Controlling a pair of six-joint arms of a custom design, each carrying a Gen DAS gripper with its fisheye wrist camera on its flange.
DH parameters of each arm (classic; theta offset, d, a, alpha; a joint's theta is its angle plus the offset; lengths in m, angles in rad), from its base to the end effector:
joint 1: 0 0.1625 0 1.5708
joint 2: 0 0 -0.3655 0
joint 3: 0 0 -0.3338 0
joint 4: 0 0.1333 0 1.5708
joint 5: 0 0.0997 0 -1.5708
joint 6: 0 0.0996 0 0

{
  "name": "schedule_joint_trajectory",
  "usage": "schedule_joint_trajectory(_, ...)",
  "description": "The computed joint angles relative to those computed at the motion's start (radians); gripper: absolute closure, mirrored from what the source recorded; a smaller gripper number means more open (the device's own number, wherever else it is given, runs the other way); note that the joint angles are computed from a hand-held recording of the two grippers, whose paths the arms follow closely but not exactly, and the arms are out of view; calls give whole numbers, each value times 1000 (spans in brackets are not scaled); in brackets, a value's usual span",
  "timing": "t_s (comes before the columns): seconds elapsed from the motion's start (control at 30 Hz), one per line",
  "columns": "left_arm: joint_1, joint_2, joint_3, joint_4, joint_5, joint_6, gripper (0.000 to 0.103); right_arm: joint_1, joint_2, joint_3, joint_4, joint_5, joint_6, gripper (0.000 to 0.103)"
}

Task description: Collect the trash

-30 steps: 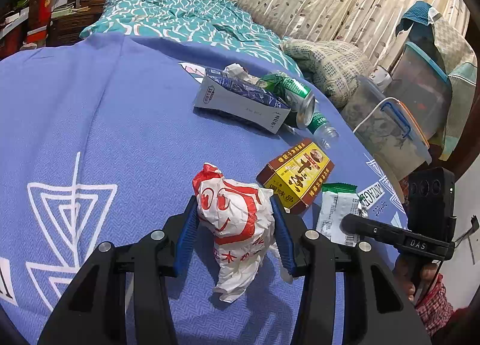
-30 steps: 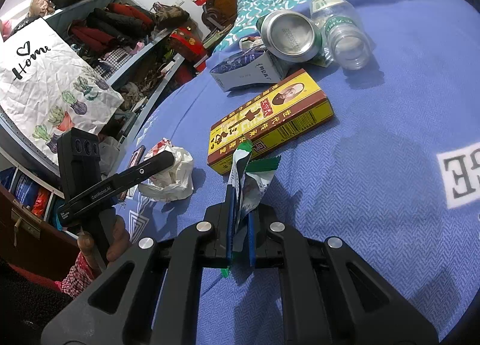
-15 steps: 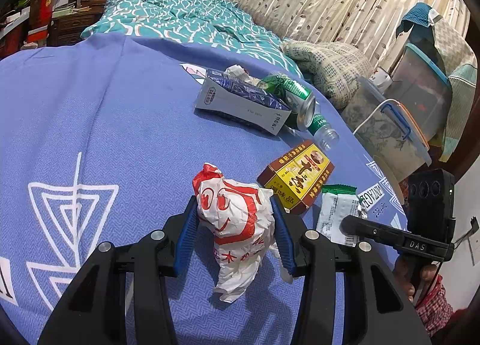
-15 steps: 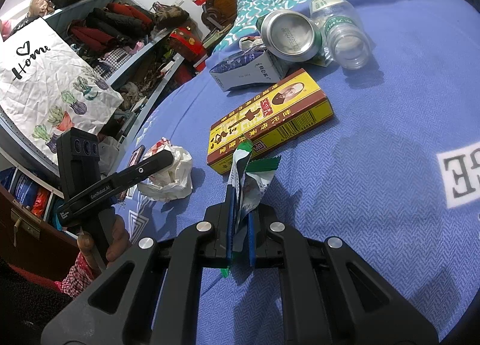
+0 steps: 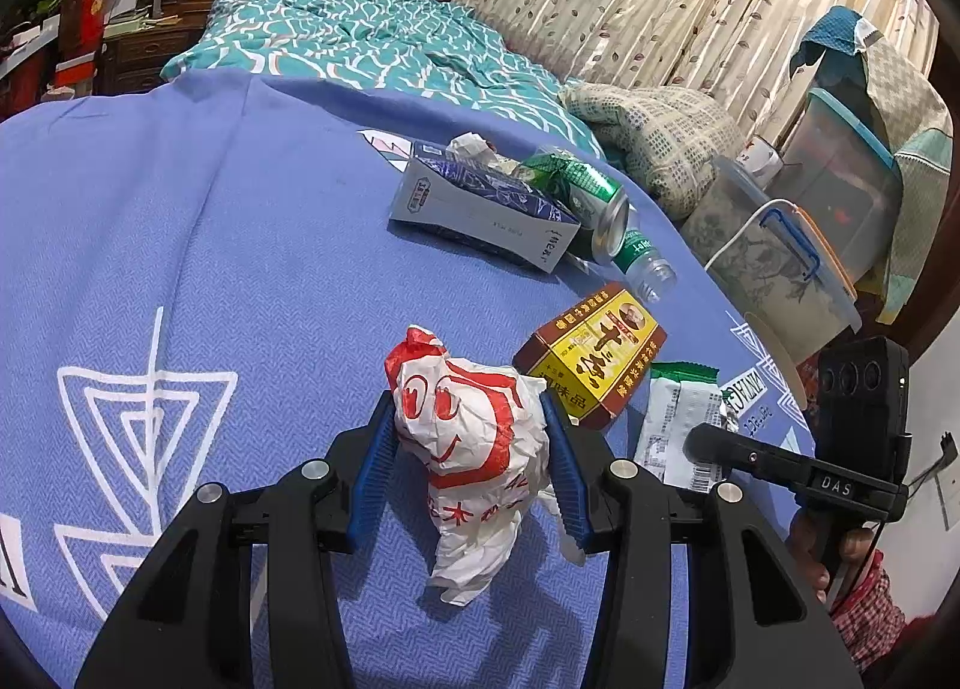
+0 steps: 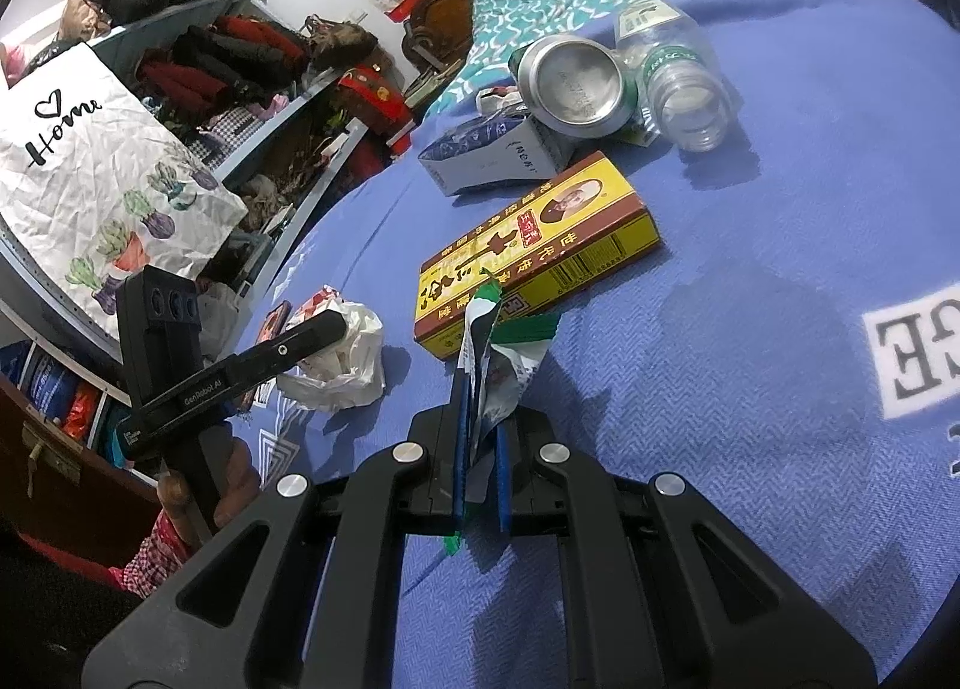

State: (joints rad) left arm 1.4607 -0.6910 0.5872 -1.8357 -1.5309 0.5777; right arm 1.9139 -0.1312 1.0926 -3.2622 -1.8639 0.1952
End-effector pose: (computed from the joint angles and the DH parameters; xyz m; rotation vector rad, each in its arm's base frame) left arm 0.0549 -0.7531 0.3731 0.9917 2.8020 -0.5254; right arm 0.3310 -0.6158 -0.0680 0.0500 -2.8397 1.1559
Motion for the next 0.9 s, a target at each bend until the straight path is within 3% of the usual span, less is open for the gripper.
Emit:
schedule_joint_trajectory(0.3, 1, 2, -5, 7, -6, -3, 59, -1, -3, 8, -5, 1, -1, 93)
schedule_joint_trajectory(0.53, -3, 25, -79, 107, -42, -35, 59, 0, -13, 29, -25, -5, 18, 93)
schedule_joint_trajectory(0.73, -62, -4, -10, 107, -69, 12, 59, 8, -88, 160, -138, -60, 14, 93)
schedule_joint_trajectory(0.9, -147, 40, 14, 166, -62, 49, 59, 4, -196, 351, -289, -176, 15, 93)
